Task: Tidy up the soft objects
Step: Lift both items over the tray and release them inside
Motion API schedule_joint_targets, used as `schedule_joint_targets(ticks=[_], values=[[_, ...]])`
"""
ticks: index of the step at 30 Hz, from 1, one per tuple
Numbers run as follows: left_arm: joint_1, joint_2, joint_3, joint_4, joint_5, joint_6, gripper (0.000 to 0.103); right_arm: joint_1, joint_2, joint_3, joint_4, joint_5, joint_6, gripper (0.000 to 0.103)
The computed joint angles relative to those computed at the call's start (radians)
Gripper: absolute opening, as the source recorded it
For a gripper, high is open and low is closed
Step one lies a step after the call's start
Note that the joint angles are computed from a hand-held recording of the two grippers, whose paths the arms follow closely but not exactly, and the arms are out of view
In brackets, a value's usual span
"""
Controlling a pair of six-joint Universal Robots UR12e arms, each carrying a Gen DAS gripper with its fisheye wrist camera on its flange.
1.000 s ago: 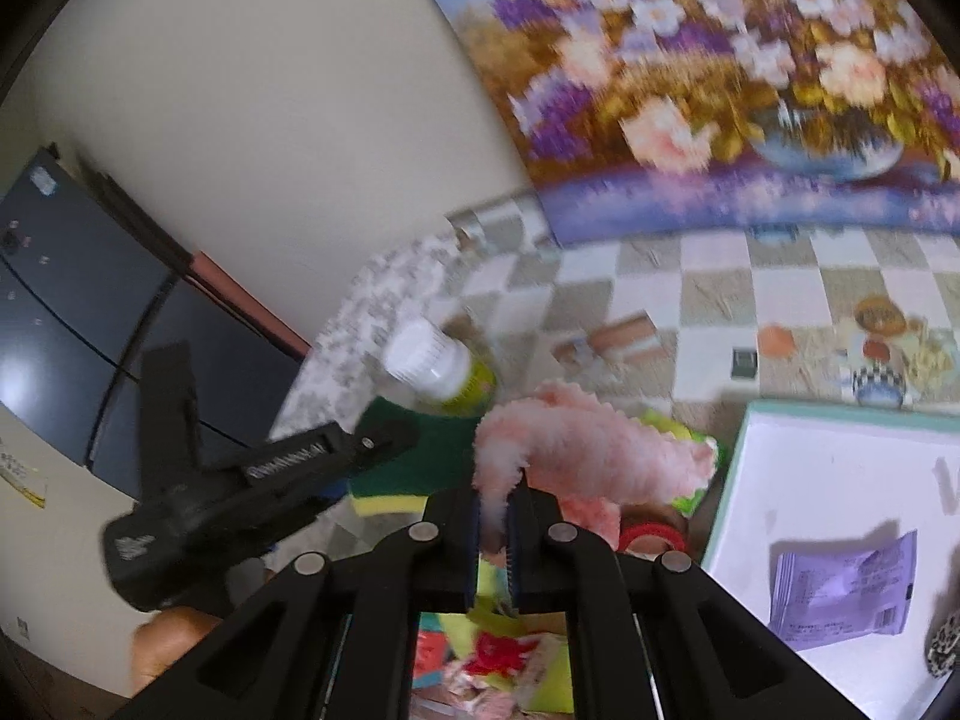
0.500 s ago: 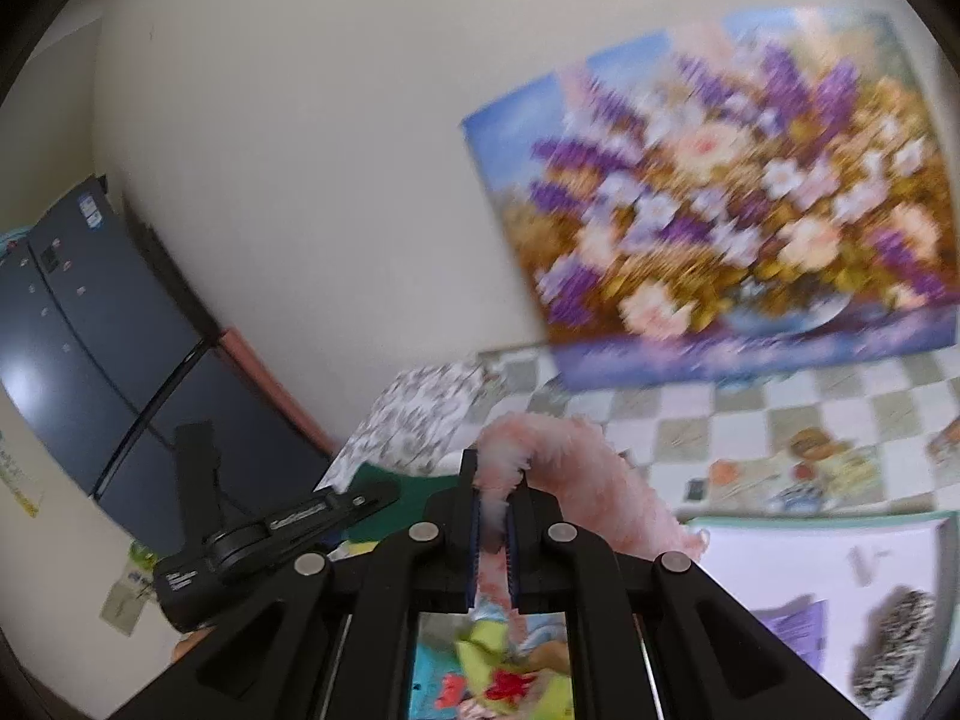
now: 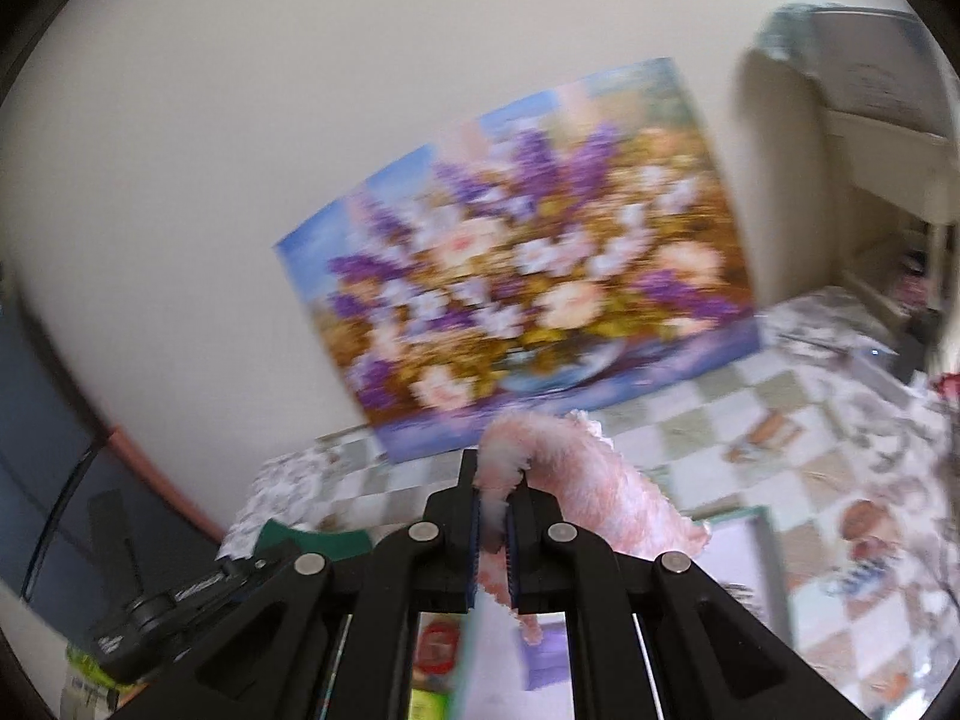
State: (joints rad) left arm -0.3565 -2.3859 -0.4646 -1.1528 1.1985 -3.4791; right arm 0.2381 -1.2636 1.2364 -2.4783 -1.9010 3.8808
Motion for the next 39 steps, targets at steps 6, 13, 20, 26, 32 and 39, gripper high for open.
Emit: schedule_joint_targets(ticks=[6, 13, 20, 26, 32, 39], values=[[-0.033, -0.038, 0.059, -0.088, -0.063, 0.069, 0.033, -0.011, -0.046, 0.038, 0.14, -0.11, 0.096, 0.007], [-0.064, -0.089, 0.126, -0.173, -0.057, 0.139, 0.034, -0.027, -0.044, 0.014, 0.346, -0.133, 0.132, 0.007], [-0.072, -0.149, 0.201, -0.274, -0.08, 0.151, 0.034, -0.048, -0.015, 0.009, 0.385, -0.002, 0.106, 0.007], [-0.07, -0.15, 0.176, -0.236, -0.063, 0.123, 0.034, -0.072, 0.005, 0.034, 0.329, 0.172, 0.104, 0.007], [-0.069, -0.164, 0.177, -0.226, -0.037, 0.097, 0.034, -0.087, 0.029, 0.044, 0.333, 0.286, 0.115, 0.007], [-0.066, -0.177, 0.189, -0.246, -0.014, 0.063, 0.036, -0.097, 0.054, 0.039, 0.424, 0.334, 0.133, 0.009]])
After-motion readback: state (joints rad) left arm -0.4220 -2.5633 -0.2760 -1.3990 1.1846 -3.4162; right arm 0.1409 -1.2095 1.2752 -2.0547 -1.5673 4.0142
